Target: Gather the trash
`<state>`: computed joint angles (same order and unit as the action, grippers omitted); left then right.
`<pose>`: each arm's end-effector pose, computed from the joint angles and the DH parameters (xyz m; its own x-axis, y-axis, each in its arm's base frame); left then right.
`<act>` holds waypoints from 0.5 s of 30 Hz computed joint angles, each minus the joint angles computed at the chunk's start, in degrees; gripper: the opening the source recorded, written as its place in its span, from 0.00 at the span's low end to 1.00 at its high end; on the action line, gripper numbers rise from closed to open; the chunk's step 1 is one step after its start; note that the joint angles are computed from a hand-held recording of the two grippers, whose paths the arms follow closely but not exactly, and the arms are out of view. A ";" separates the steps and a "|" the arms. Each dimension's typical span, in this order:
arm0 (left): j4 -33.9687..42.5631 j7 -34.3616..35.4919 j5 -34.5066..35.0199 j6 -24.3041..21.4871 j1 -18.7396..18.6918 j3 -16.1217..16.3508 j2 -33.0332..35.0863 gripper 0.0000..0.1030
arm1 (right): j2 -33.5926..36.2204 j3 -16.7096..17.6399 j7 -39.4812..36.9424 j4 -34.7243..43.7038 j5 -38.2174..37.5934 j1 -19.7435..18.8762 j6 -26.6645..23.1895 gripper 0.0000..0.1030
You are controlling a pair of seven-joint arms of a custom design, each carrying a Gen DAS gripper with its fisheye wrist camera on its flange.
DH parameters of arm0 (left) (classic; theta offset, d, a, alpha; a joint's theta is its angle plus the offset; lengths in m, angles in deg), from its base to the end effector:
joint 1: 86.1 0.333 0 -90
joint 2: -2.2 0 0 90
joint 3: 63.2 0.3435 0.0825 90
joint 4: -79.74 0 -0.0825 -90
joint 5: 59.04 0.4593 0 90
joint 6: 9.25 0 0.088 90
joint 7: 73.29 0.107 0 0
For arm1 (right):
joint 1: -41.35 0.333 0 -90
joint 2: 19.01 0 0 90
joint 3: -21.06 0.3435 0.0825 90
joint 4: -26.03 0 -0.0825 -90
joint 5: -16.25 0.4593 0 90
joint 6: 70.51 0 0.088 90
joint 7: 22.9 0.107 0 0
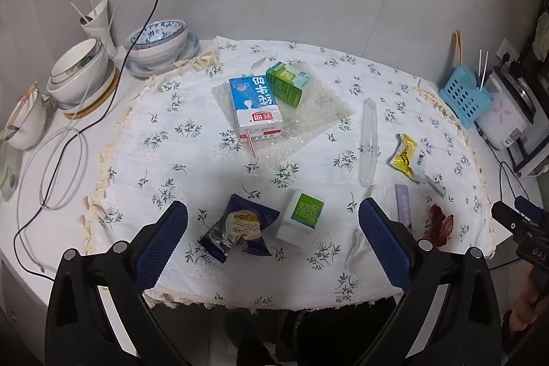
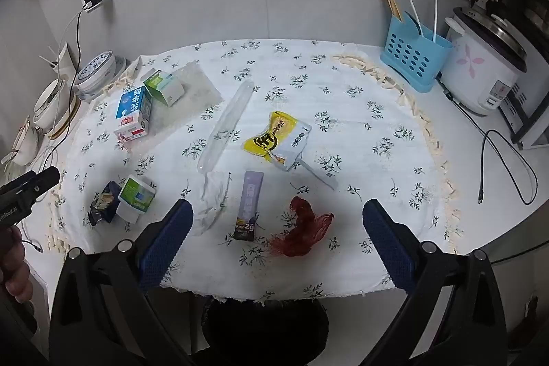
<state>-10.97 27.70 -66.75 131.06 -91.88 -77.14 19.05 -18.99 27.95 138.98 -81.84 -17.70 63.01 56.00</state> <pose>0.7336 -0.2393 0.5414 -0.4379 -0.8943 0.0920 -0.7651 0.3170 -0.5605 0.5926 0.3010 0.5460 -0.4440 -0.8948 -0.0465 -0.7210 0.3876 -0.5744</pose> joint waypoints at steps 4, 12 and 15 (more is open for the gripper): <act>-0.44 0.87 -0.77 0.69 0.21 -0.29 -0.33 0.94 | 0.08 -0.05 -0.23 0.13 0.36 -0.01 -0.43 0.93; -0.78 0.85 -0.55 -0.70 -0.24 -0.11 -0.61 0.94 | -0.29 0.13 0.61 -0.28 -0.19 0.05 0.35 0.93; -0.72 1.01 -0.71 -0.85 -0.14 -0.08 -0.48 0.94 | -0.18 -0.05 -0.18 -0.21 0.53 -0.17 0.64 0.93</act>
